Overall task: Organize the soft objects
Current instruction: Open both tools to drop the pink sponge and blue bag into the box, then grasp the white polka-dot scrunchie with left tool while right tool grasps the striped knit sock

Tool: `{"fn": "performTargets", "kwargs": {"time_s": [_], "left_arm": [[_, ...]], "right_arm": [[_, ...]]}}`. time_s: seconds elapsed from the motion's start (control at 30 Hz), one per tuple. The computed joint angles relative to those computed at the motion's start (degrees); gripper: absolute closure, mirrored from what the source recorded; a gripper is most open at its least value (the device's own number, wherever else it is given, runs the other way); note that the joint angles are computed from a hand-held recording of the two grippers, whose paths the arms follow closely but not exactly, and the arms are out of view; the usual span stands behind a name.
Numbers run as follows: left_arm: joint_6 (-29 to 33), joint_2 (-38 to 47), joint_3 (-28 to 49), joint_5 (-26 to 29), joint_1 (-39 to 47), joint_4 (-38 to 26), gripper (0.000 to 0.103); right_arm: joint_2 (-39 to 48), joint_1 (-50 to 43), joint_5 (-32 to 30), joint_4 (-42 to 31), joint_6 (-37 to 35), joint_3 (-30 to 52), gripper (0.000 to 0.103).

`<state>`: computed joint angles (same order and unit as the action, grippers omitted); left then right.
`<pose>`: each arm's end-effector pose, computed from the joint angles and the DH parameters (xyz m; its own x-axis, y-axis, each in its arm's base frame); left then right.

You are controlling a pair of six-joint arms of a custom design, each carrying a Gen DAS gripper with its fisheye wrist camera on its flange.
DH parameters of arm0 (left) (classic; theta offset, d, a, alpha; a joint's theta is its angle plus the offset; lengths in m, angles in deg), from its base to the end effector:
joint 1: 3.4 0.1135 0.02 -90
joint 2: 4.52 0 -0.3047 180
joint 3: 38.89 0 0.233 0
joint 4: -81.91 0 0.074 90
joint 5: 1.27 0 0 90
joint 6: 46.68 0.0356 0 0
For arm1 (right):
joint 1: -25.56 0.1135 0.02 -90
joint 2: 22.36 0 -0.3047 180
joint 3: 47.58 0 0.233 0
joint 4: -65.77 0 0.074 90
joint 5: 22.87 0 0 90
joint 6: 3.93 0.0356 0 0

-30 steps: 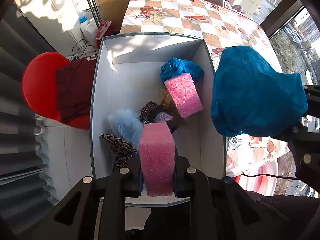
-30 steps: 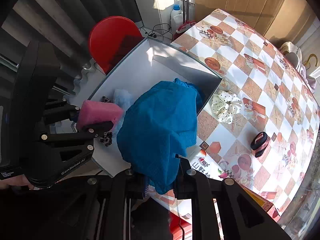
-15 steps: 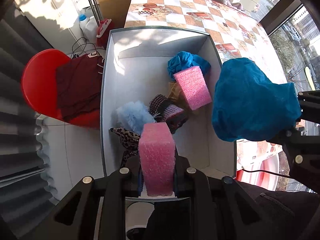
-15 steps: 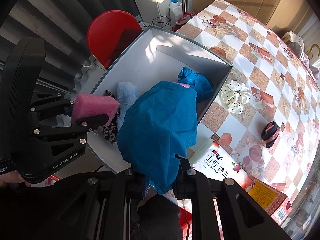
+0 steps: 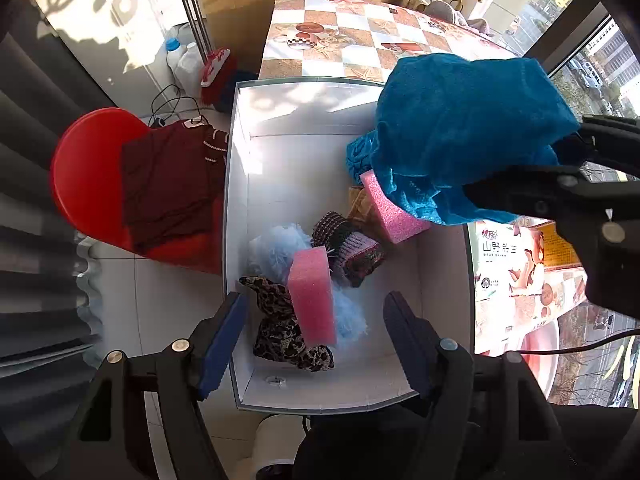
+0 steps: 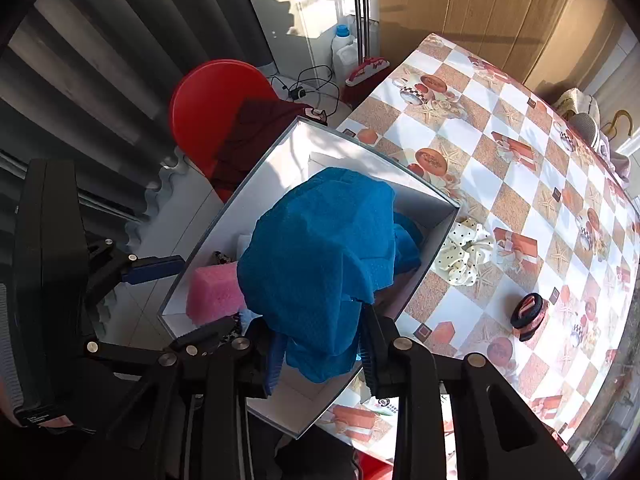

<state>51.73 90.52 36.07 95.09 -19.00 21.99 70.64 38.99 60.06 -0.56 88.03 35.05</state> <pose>0.2731 -0.0803 0.2293 -0.8965 0.4012 -0.1877 0.4214 0.9031 -0.0825 0.2813 0.0717 0.2694 -0.9548 -0.1931 -0.2258 -0.2255 0.9659 0.1276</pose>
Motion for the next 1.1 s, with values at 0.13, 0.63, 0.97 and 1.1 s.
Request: {"fn": "performTargets", "kwargs": {"time_s": [0.13, 0.63, 0.97, 1.1], "left_arm": [[0.6, -0.3, -1.1, 1.2, 0.1, -0.2, 0.026], [-4.9, 5.2, 12.0, 9.1, -16.3, -3.4, 0.026], [-18.0, 31.3, 45.2, 7.7, -25.7, -14.0, 0.026], [-19.3, 43.8, 62.1, 2.6, -27.4, -23.0, 0.026]], "right_arm": [[-0.9, -0.9, -0.1, 0.9, 1.0, -0.5, 0.032], [-5.3, -36.7, 1.9, -10.0, -13.0, 1.7, 0.032], [8.3, -48.3, 0.7, -10.9, -35.9, 11.7, 0.032], [12.7, -50.1, -0.6, -8.0, -52.3, 11.5, 0.032]]}}
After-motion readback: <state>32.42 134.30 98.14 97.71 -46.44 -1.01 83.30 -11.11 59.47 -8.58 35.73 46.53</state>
